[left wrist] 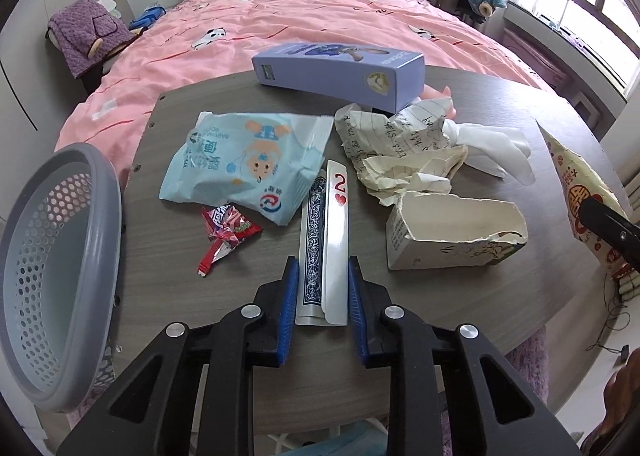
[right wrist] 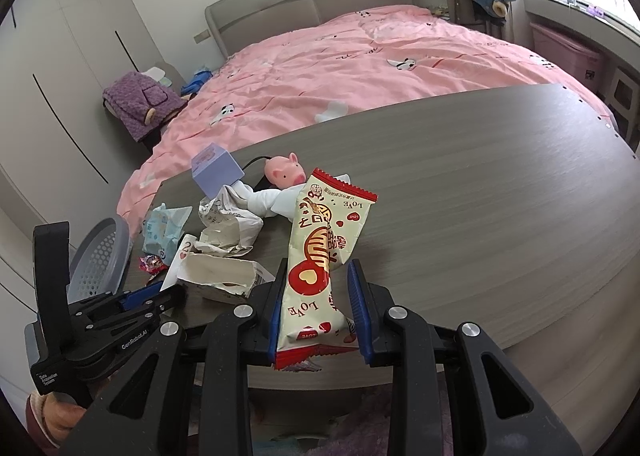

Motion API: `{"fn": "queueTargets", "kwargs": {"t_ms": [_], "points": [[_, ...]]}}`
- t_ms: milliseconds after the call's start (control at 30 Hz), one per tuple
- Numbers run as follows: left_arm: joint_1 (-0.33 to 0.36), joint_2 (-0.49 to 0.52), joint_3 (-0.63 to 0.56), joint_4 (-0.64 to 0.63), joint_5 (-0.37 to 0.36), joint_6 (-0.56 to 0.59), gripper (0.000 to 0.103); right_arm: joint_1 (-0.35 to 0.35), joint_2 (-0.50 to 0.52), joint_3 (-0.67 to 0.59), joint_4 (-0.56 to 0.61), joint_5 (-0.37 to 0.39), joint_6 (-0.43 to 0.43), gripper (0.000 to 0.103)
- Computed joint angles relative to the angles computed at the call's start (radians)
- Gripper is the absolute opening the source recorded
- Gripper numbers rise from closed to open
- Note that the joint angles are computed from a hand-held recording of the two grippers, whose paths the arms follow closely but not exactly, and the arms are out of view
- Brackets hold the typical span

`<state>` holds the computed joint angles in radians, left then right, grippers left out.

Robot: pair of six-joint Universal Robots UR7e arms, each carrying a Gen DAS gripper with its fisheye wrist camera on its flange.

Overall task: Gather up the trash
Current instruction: 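Grasp the white playing-card box with the left gripper while the right gripper holds the wrapper, then carry both items over the grey basket and open both grippers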

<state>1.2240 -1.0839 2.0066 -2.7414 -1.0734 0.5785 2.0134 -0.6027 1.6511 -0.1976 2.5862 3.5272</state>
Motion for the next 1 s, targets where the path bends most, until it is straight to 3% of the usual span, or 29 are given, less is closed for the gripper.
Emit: {"fn": "queueTargets", "kwargs": {"t_ms": [300, 567, 833, 1000], "points": [[-0.009, -0.063, 0.014, 0.001, -0.074, 0.013, 0.021, 0.036, 0.013, -0.031, 0.037, 0.045, 0.016, 0.028], [0.001, -0.141, 0.005, -0.008, -0.159, 0.015, 0.021, 0.083, 0.05, -0.12, 0.078, 0.07, -0.037, 0.028], [0.039, -0.183, -0.037, -0.019, -0.192, 0.009, 0.021, 0.103, 0.121, -0.258, 0.151, 0.034, -0.096, 0.028], [0.07, -0.185, -0.068, -0.072, -0.162, 0.014, 0.021, 0.104, 0.185, -0.387, 0.21, -0.018, -0.162, 0.028]]}}
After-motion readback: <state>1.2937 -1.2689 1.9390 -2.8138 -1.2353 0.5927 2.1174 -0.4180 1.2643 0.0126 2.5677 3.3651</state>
